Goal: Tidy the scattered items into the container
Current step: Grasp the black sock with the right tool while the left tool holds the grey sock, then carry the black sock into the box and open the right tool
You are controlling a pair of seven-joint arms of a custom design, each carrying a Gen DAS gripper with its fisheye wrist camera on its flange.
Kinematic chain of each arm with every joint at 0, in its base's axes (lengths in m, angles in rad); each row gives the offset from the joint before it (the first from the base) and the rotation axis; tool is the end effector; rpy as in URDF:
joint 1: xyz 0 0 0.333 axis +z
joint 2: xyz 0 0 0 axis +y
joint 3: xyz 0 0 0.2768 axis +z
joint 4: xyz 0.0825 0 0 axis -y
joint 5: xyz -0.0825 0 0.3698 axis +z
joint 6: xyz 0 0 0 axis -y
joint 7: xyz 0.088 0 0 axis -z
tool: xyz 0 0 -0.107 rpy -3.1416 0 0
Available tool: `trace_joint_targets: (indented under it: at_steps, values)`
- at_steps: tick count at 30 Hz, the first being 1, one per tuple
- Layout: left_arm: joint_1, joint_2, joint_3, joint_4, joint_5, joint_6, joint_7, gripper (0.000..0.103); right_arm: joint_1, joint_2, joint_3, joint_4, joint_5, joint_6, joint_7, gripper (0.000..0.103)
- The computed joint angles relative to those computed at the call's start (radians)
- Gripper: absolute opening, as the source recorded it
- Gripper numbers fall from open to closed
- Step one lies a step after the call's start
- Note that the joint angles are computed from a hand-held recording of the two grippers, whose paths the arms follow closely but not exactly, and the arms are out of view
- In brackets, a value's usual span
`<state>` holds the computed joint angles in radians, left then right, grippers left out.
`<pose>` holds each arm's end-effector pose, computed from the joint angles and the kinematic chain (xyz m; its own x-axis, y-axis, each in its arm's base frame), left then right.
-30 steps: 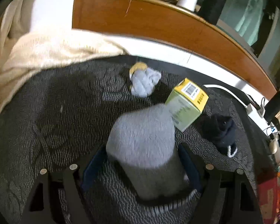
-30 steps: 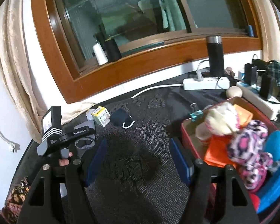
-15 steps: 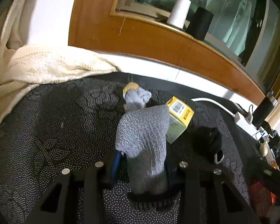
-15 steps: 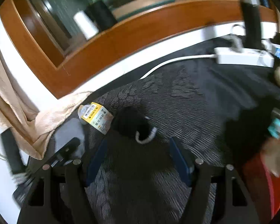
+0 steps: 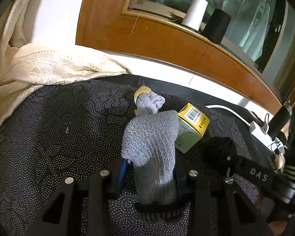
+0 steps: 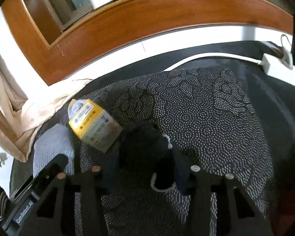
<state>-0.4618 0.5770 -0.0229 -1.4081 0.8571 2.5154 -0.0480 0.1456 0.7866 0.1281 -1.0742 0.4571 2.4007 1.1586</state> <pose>0.6363 -0.3385 0.3963 0.4102 -0.8647 0.2899 -0.5575 -0.4893 -0.6707 0.7421 0.1757 0.4007 0.4318 -0.8524 -0.2950 -0.7896 -0.1991 -0.5804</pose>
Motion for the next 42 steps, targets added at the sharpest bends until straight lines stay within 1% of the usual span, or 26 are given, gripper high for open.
trace_joint_targets:
  at_steps: [2,5,8,10,12,14,18,20,21,23,25,27,33,37,40,42]
  values:
    - [-0.003,0.000,0.002,0.000,0.005,-0.001,-0.002,0.040,-0.012,-0.080,0.010,-0.118,0.021,0.049,-0.036,0.047]
    - [-0.009,-0.002,0.006,0.001,0.019,0.001,-0.008,0.040,-0.045,-0.221,0.030,-0.308,0.093,0.124,-0.107,0.047]
    - [-0.014,-0.008,0.008,-0.003,0.034,0.003,-0.020,0.040,-0.085,-0.361,0.041,-0.475,0.202,0.180,-0.196,0.047]
    - [-0.017,-0.016,0.010,-0.010,0.045,0.005,-0.032,0.040,-0.112,-0.447,0.036,-0.559,0.288,0.197,-0.261,0.047]
    - [-0.018,-0.022,0.008,-0.015,0.055,0.006,-0.040,0.040,-0.132,-0.533,0.015,-0.643,0.372,0.217,-0.329,0.047]
    - [-0.018,-0.026,0.006,-0.019,0.063,0.008,-0.045,0.040,-0.144,-0.607,-0.019,-0.710,0.434,0.235,-0.379,0.047]
    - [-0.020,-0.033,0.001,-0.023,0.078,0.013,-0.049,0.040,-0.153,-0.693,-0.109,-0.796,0.468,0.297,-0.410,0.047]
    - [-0.024,-0.033,-0.002,-0.020,0.085,0.013,-0.046,0.040,-0.163,-0.692,-0.148,-0.798,0.434,0.316,-0.377,0.047]
    - [-0.026,-0.032,-0.003,-0.016,0.088,0.015,-0.042,0.040,-0.174,-0.688,-0.166,-0.793,0.417,0.312,-0.345,0.047]
    - [-0.034,-0.032,-0.005,-0.010,0.096,0.014,-0.037,0.040,-0.205,-0.666,-0.192,-0.757,0.409,0.257,-0.295,0.047]
    - [-0.044,-0.032,-0.008,-0.001,0.105,0.010,-0.027,0.040,-0.235,-0.635,-0.202,-0.714,0.408,0.203,-0.258,0.047]
    - [-0.051,-0.033,-0.013,0.008,0.107,0.009,-0.016,0.040,-0.262,-0.593,-0.202,-0.659,0.410,0.140,-0.235,0.047]
    - [-0.071,-0.062,-0.029,-0.010,0.118,0.036,0.010,0.041,-0.282,-0.466,-0.174,-0.522,0.327,0.074,-0.158,0.047]
    - [-0.078,-0.073,-0.042,-0.022,0.116,0.050,0.030,0.041,-0.272,-0.422,-0.171,-0.482,0.227,0.065,-0.087,0.047]
    - [-0.083,-0.075,-0.050,-0.024,0.108,0.065,0.047,0.041,-0.271,-0.422,-0.175,-0.489,0.161,0.065,-0.055,0.047]
    - [-0.086,-0.068,-0.055,-0.016,0.099,0.073,0.066,0.041,-0.278,-0.429,-0.175,-0.509,0.140,0.070,-0.054,0.047]
